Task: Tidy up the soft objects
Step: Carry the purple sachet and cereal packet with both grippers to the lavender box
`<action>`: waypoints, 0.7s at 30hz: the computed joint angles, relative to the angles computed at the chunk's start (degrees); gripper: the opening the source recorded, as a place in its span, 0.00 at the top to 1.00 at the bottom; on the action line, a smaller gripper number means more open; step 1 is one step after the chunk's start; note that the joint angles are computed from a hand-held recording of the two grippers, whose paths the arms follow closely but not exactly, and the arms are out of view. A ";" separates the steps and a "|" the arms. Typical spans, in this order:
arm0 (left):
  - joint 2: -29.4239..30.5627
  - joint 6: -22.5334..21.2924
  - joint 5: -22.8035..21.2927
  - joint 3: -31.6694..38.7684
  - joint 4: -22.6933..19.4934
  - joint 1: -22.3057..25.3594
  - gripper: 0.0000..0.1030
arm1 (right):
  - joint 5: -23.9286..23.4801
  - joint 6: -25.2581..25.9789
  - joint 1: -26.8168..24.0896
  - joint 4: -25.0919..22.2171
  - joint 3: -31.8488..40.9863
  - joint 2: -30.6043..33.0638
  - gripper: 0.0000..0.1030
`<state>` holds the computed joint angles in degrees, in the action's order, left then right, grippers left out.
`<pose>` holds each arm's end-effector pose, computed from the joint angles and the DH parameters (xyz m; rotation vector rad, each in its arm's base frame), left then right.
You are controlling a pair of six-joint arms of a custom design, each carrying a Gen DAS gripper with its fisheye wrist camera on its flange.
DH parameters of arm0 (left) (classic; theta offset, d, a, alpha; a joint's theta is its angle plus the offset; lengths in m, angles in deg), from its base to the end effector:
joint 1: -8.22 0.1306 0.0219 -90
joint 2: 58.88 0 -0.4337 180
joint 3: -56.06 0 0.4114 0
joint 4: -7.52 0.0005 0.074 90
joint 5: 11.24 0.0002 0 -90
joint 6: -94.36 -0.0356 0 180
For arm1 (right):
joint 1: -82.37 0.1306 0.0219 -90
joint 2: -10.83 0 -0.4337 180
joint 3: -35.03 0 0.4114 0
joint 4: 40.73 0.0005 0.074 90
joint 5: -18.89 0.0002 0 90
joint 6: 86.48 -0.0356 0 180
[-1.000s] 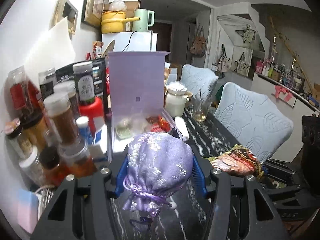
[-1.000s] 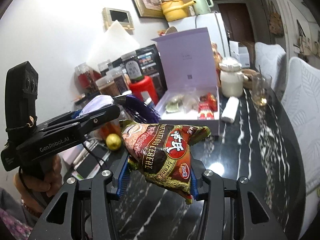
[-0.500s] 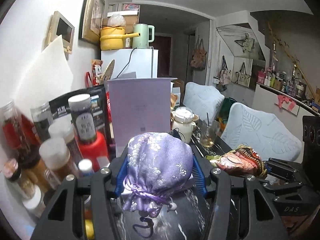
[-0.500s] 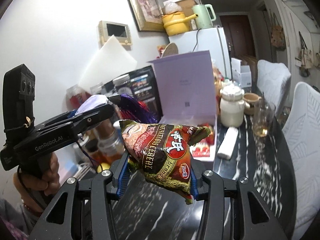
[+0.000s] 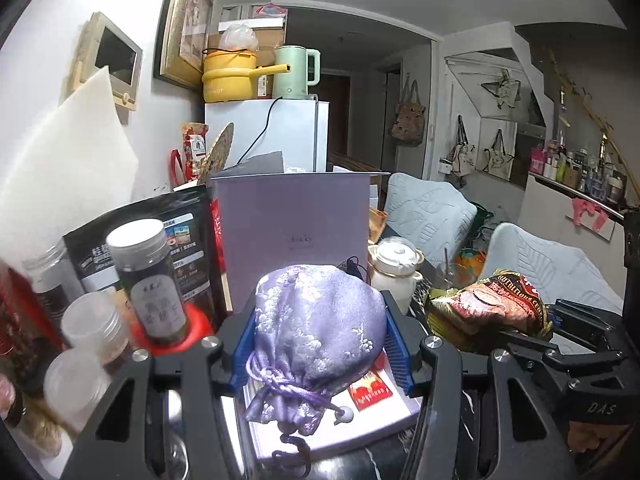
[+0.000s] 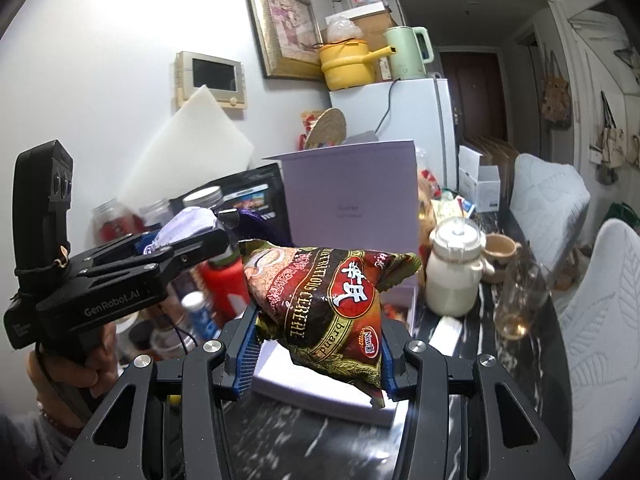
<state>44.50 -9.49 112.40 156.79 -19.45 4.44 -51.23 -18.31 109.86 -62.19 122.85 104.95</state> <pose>0.6205 -0.0613 0.4821 0.6540 1.9222 -0.5001 0.4999 0.2459 0.4678 0.1136 2.0260 0.1869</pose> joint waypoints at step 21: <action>11.07 -0.49 -9.39 7.20 -3.65 -3.56 0.47 | -7.09 1.03 -6.31 -2.72 7.25 10.89 0.54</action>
<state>55.57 -9.97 103.01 163.99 -23.10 0.87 -58.32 -17.28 103.55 -64.91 130.09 115.84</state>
